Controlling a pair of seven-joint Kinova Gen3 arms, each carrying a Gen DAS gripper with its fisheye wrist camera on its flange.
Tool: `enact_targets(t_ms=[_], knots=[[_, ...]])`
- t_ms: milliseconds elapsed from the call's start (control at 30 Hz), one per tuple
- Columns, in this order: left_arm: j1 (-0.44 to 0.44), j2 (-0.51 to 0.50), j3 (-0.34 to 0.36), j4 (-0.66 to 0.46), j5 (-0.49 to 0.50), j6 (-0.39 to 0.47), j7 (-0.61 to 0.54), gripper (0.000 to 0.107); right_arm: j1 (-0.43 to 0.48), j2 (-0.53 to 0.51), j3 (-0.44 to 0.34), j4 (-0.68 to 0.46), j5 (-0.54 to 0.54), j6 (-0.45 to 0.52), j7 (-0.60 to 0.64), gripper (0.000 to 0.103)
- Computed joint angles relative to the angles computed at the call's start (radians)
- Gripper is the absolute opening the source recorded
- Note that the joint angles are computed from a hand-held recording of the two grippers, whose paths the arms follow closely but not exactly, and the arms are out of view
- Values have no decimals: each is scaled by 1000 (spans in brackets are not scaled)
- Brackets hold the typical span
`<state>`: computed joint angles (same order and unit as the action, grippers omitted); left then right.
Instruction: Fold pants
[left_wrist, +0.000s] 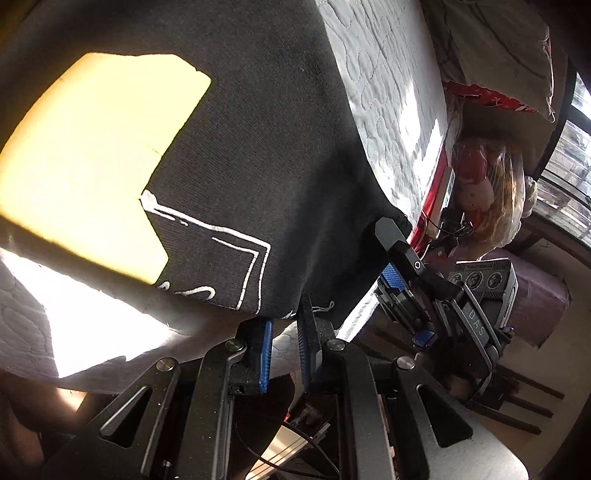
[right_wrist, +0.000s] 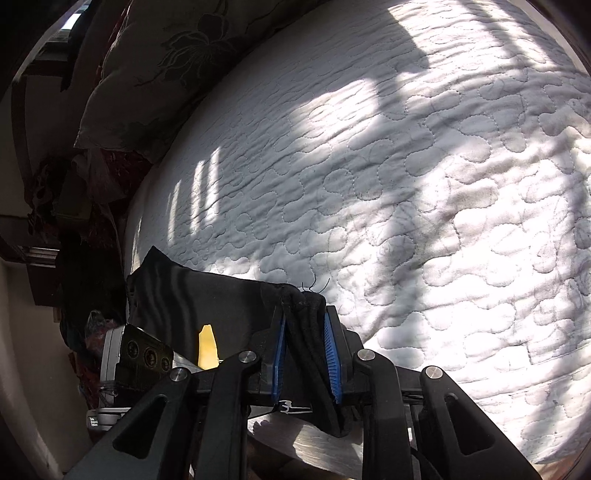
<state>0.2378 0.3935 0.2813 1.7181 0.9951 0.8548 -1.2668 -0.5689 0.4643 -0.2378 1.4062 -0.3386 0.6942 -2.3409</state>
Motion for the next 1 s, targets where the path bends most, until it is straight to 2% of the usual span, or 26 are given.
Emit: enact_targets(t_ms=[100, 233, 300, 367, 400, 433, 500, 533, 567, 700, 833, 1000], knots=[[19, 0, -6, -3, -15, -20, 40, 10, 52, -2, -52, 62, -68, -77, 75, 25], [16, -1, -1, 12, -5, -38, 53, 11, 31, -1, -42, 75, -62, -119, 93, 38], [12, -1, -1, 18, -4, -37, 56, 12, 10, 9, -28, 56, -45, -112, 80, 41], [11, 1, -1, 14, -5, -33, 67, 17, -17, 17, -1, 16, -5, -54, 52, 37], [10, 4, 0, 8, -2, -32, 71, 20, -25, 18, 9, 4, 7, -36, 35, 31], [13, 5, 0, -1, -11, -28, 75, 20, -29, 18, 14, -2, 14, -27, 21, 25], [20, 13, 1, -34, -46, -11, 73, 20, -18, 10, 3, 12, 6, -44, 19, 19], [27, 14, -5, -43, -55, -4, 68, 16, -11, 6, -5, 20, -2, -53, 23, 17], [15, 18, 9, -41, -47, -6, 52, 7, -4, 3, -12, 25, -10, -59, 29, 17], [-34, 9, 25, 4, 54, 0, -37, 6, 22, -8, -44, 44, -50, -86, 65, 16], [-28, -17, 8, 14, 68, 7, -62, 6, 29, -25, -51, 53, -75, -99, 79, 16], [-42, -36, -3, 34, 116, 24, -97, 6, -1, -31, -24, 18, -51, -66, 42, 16]])
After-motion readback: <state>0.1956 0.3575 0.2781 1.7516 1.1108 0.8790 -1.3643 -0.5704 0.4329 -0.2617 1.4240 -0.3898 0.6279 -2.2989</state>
